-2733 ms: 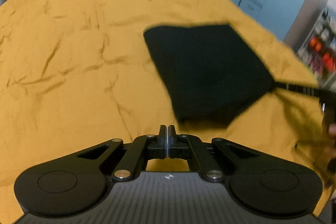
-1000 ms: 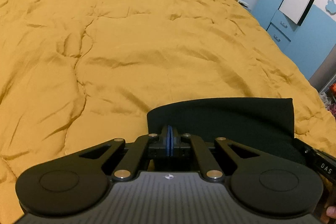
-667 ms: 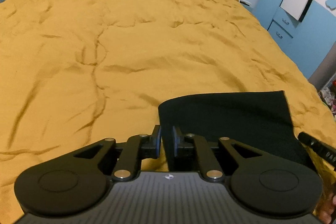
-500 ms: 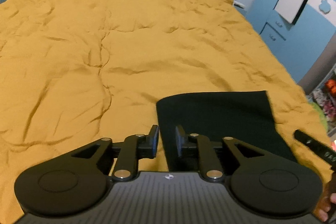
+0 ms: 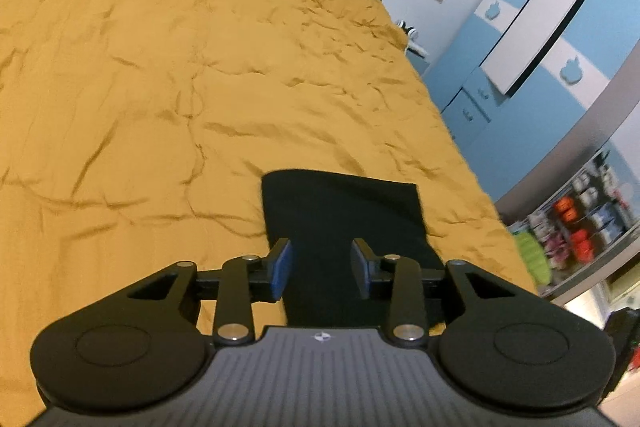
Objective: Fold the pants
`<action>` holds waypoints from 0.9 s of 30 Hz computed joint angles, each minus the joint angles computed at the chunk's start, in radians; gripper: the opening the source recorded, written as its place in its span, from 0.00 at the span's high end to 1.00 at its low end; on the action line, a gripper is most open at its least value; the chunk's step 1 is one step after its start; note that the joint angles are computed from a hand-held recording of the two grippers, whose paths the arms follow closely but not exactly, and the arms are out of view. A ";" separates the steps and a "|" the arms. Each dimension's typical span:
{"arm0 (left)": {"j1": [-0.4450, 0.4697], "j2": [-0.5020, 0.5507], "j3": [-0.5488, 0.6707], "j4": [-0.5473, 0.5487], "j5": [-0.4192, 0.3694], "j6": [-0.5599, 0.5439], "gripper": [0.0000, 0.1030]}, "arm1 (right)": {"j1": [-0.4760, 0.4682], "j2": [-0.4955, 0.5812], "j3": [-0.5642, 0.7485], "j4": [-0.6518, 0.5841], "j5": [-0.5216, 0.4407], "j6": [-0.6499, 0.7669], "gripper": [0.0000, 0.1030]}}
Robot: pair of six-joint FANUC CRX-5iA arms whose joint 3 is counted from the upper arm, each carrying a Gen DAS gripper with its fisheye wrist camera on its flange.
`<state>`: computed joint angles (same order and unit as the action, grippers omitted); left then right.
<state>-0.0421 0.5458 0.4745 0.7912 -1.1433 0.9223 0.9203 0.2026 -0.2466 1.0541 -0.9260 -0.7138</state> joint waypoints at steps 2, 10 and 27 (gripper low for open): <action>0.009 -0.025 -0.047 0.028 0.007 -0.009 0.59 | 0.017 -0.010 -0.002 -0.001 -0.009 -0.002 0.50; 0.023 -0.045 -0.117 0.098 -0.006 0.012 0.59 | 0.047 -0.037 -0.001 -0.016 -0.026 0.008 0.50; -0.040 0.238 0.140 0.027 -0.048 0.285 0.51 | -0.176 -0.070 -0.185 0.134 0.325 -0.261 0.52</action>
